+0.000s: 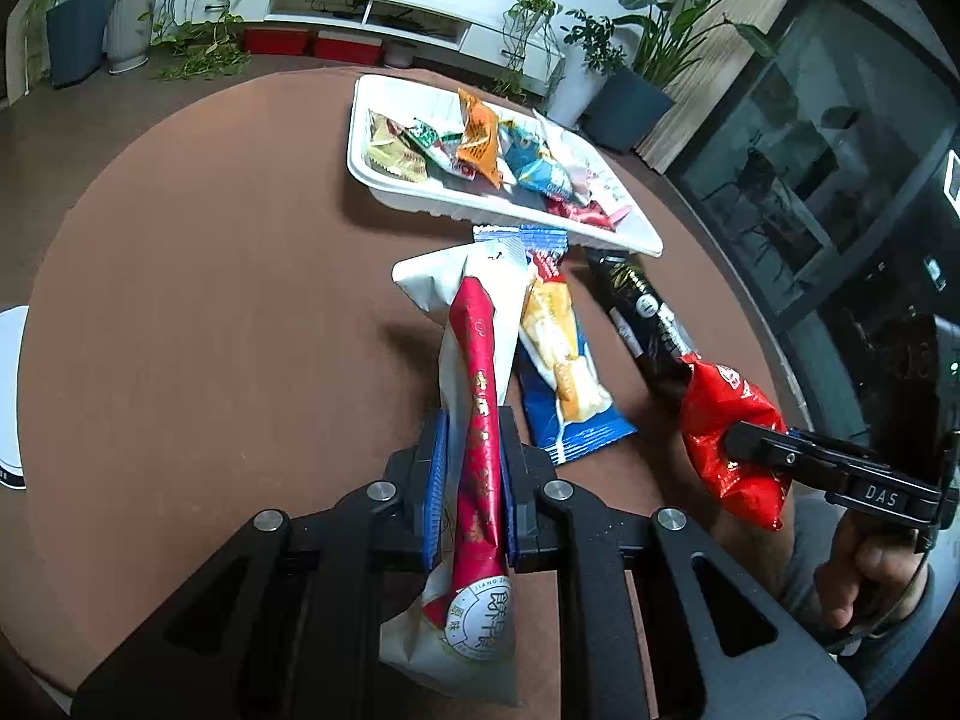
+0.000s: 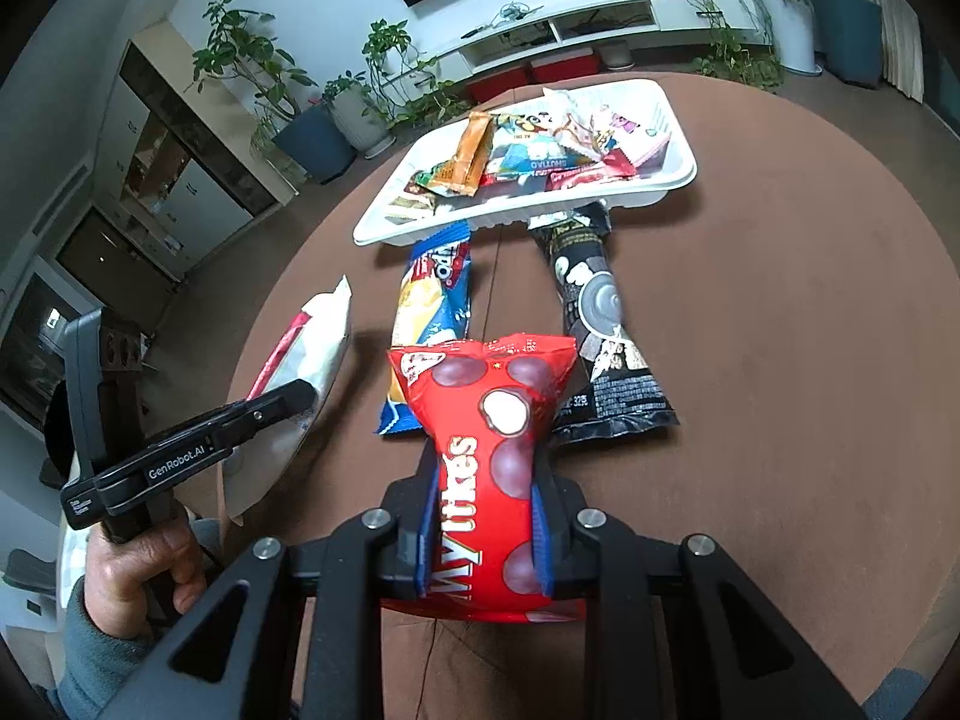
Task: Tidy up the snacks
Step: 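Lift the white-red packet with the left gripper while the right lifts the Mylikes bag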
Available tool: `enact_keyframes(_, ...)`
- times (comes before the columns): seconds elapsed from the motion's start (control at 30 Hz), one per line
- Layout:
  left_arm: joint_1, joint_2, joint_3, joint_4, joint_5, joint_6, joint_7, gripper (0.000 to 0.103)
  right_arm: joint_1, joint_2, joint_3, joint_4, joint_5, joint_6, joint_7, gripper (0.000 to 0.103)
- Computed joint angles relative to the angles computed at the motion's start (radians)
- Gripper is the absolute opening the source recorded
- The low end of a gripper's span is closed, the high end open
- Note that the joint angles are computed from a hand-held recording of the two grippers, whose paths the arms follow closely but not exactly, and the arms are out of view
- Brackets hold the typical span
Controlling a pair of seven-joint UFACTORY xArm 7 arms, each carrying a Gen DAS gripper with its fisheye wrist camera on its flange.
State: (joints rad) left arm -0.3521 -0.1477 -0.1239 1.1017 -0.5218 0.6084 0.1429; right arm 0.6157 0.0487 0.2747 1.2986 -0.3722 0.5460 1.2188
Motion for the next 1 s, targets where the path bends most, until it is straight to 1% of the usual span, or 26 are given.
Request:
enact_keyframes(0.1,-0.001,-0.008,0.004,0.003,-0.015,0.008,0.006,0.013,-0.008,-0.028,0.000,-0.028,0.025,-0.026,-0.004,0.027)
enact_keyframes(0.4,0.000,-0.016,0.026,0.020,-0.110,0.035,0.052,0.013,-0.053,-0.092,0.009,-0.101,0.071,-0.077,-0.005,0.027)
enact_keyframes(0.57,0.018,-0.016,0.034,0.037,-0.117,0.044,0.057,0.013,-0.085,-0.129,0.016,-0.137,0.081,-0.094,0.005,0.027)
enact_keyframes(0.77,0.055,0.018,0.048,0.111,-0.103,0.068,0.057,0.013,-0.136,-0.178,0.013,-0.170,0.092,-0.096,0.003,0.027)
enact_keyframes(1.0,0.112,0.109,0.054,0.269,-0.083,0.114,0.060,0.013,-0.225,-0.231,-0.003,-0.160,0.082,-0.038,-0.026,0.027)
